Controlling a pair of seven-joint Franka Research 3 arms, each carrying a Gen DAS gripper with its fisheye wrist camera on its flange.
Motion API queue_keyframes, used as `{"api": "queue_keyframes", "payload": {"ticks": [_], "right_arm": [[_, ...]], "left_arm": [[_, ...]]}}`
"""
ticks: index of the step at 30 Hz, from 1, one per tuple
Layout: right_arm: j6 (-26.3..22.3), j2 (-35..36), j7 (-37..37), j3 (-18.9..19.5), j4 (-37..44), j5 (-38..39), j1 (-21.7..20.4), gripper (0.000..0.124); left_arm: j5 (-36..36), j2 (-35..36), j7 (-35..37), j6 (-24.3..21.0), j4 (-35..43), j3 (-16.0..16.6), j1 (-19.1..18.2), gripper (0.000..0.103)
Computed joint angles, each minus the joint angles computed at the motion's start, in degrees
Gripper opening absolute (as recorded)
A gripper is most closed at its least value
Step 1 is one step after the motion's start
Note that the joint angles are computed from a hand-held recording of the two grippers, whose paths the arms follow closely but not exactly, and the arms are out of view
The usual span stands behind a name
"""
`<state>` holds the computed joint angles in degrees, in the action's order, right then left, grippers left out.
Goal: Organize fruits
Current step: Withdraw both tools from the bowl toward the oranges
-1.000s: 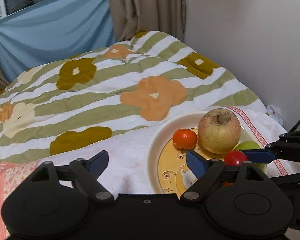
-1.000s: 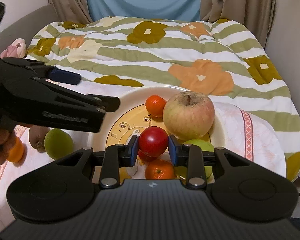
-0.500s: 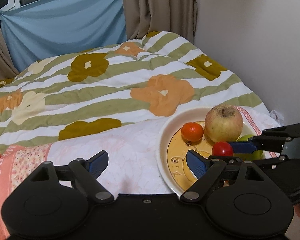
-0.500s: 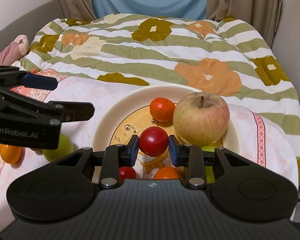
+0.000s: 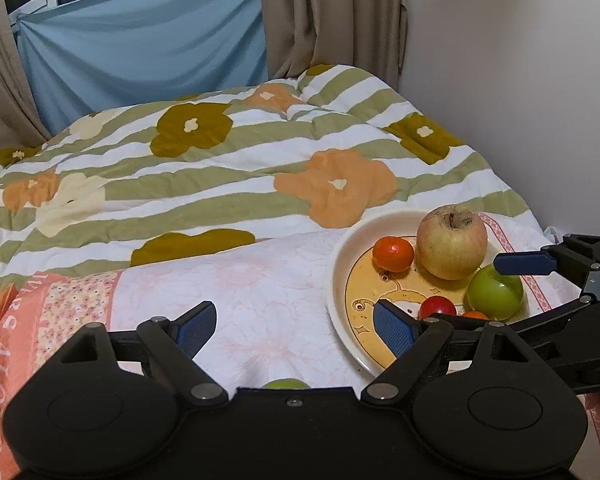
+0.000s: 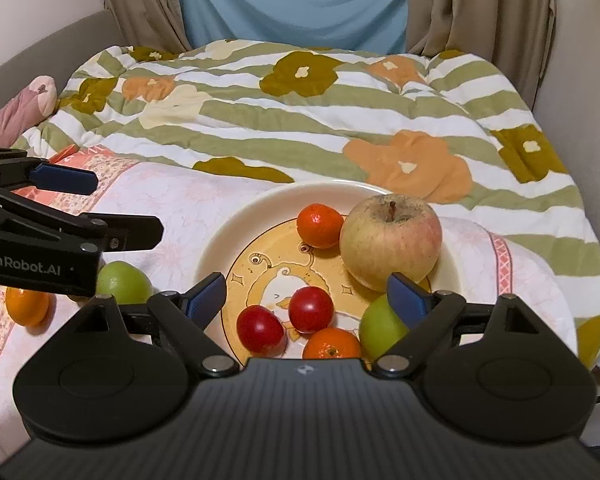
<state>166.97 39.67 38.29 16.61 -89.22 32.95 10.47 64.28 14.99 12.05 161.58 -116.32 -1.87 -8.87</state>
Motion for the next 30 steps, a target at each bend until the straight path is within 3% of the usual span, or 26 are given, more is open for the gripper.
{"api": "queue_keyframes", "payload": {"ticks": [5, 11, 15, 19, 30], "right_arm": [[4.3, -2.9, -0.8, 1.0, -4.2, 0.7, -0.5, 0.103], [8.0, -7.5, -0.4, 4.1, -9.5, 3.7, -2.7, 0.103], [12.9, -10.4, -2.3, 9.9, -13.8, 7.6, -6.7, 0.103], [15.1, -13.7, -1.7, 11.8, -17.8, 9.1, -7.8, 0.103], [20.9, -19.6, 1.1, 24.2, -28.5, 8.0, -16.2, 0.103]], "left_arm": [[3.3, -3.5, -3.5, -0.5, -2.8, 0.0, 0.0, 0.089], [8.8, -9.7, -9.2, -2.9, -7.8, -2.0, 1.3, 0.097], [13.0, -14.8, -13.1, -6.6, -12.0, -4.5, 2.3, 0.103], [13.4, -19.6, -14.0, -6.1, -16.8, -6.2, 4.0, 0.103], [11.1, -30.1, -13.9, -2.7, -28.3, -8.5, 8.4, 0.103]]}}
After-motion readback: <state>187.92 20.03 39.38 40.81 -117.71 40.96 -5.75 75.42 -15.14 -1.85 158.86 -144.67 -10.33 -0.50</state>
